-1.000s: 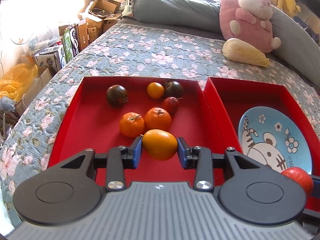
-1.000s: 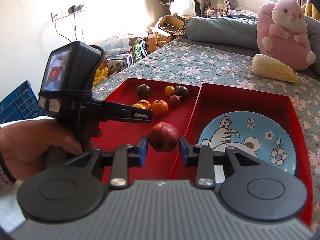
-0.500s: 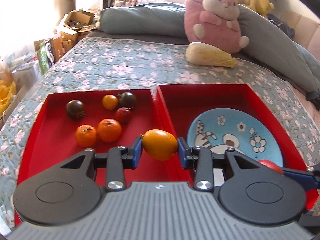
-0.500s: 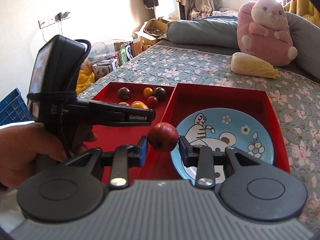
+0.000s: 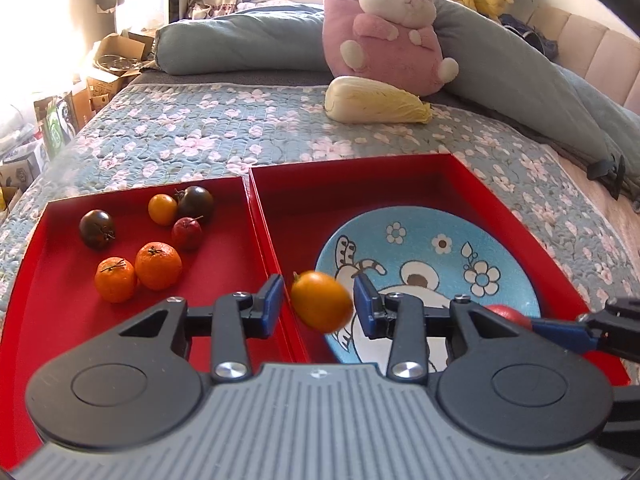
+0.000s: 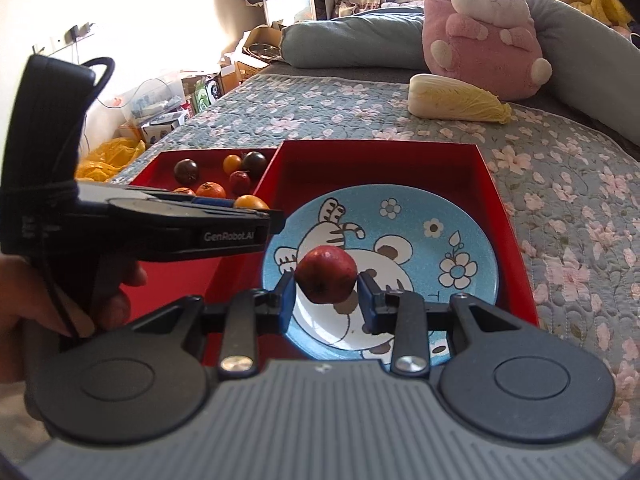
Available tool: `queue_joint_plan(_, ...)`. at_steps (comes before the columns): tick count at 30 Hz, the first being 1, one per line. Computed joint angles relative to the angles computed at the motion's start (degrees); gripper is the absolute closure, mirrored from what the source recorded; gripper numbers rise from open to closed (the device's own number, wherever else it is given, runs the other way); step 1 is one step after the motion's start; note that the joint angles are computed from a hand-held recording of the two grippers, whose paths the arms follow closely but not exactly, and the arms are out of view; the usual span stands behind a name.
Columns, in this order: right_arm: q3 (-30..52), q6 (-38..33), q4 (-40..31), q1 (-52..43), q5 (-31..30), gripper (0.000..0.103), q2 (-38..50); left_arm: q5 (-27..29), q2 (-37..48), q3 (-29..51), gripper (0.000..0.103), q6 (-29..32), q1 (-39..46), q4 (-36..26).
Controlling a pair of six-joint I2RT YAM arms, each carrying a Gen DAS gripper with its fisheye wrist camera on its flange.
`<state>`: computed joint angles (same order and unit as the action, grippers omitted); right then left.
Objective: Organize fruits
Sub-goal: 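Carry the red apple and yellow tomato with both tools over the blue plate, then lower both fruits onto the blue plate and open both tools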
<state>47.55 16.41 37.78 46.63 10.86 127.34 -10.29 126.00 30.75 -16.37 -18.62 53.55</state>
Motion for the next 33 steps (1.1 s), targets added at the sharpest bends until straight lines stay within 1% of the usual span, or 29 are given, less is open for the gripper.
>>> queue_joint_plan(2, 0.3, 0.2, -0.4, -0.4, 0.0, 0.066, 0.5, 1.2, 0.2, -0.8, 0.06, 0.0, 0.5, 3.2)
queue_joint_plan(4, 0.6, 0.3, -0.8, -0.6, -0.1, 0.066, 1.0, 0.4, 0.4, -1.5, 0.06, 0.7, 0.0, 6.3)
queue_joint_plan(5, 0.7, 0.2, -1.0, -0.7, -0.1, 0.066, 1.1, 0.9, 0.5, -1.6, 0.06, 1.4, -0.3, 7.1)
queue_joint_plan(8, 1.3, 0.2, -1.4, -1.2, -0.3, 0.066, 1.8, 3.1, 1.2, -0.9, 0.069, 3.3, -1.5, 7.7)
queue_joint_plan(12, 1.4, 0.1, -1.5, -1.9, -0.4, 0.066, 2.0, 6.6, 3.2, 0.7, 0.069, 4.3, -2.7, 8.3)
queue_joint_plan(16, 1.3, 0.4, -1.5, -2.6, -0.5, 0.066, 2.5, 10.8, 5.9, 3.3, 0.069, 3.3, -1.9, 6.8)
queue_joint_plan(21, 1.5, 0.9, -1.7, -3.6, -0.7, 0.066, 3.6, 11.1, 7.7, 6.4, 0.069, 3.7, -1.7, 2.2)
queue_joint_plan(23, 1.8, 0.8, -2.0, -4.0, -0.6, 0.066, 4.0, 13.9, 7.9, 6.9, 0.069, 2.4, -0.1, 1.4)
queue_joint_plan(25, 2.1, 0.8, -2.3, -4.2, -0.5, 0.066, 4.3, 18.6, 7.8, 7.1, 0.069, 1.5, 2.1, 0.4)
queue_joint_plan(28, 2.5, 0.7, -2.5, -4.2, -0.2, 0.066, 4.9, 23.4, 7.7, 7.1, 0.068, 2.4, 3.6, -0.5)
queue_joint_plan(31, 2.9, 1.0, -2.4, -4.0, 0.0, 0.066, 5.8, 26.5, 7.5, 7.1, 0.068, 3.8, 4.0, -1.9)
queue_joint_plan(33, 3.1, 1.1, -2.3, -3.9, -0.1, 0.066, 6.3, 26.2, 7.3, 6.8, 0.068, 4.7, 3.6, -1.9)
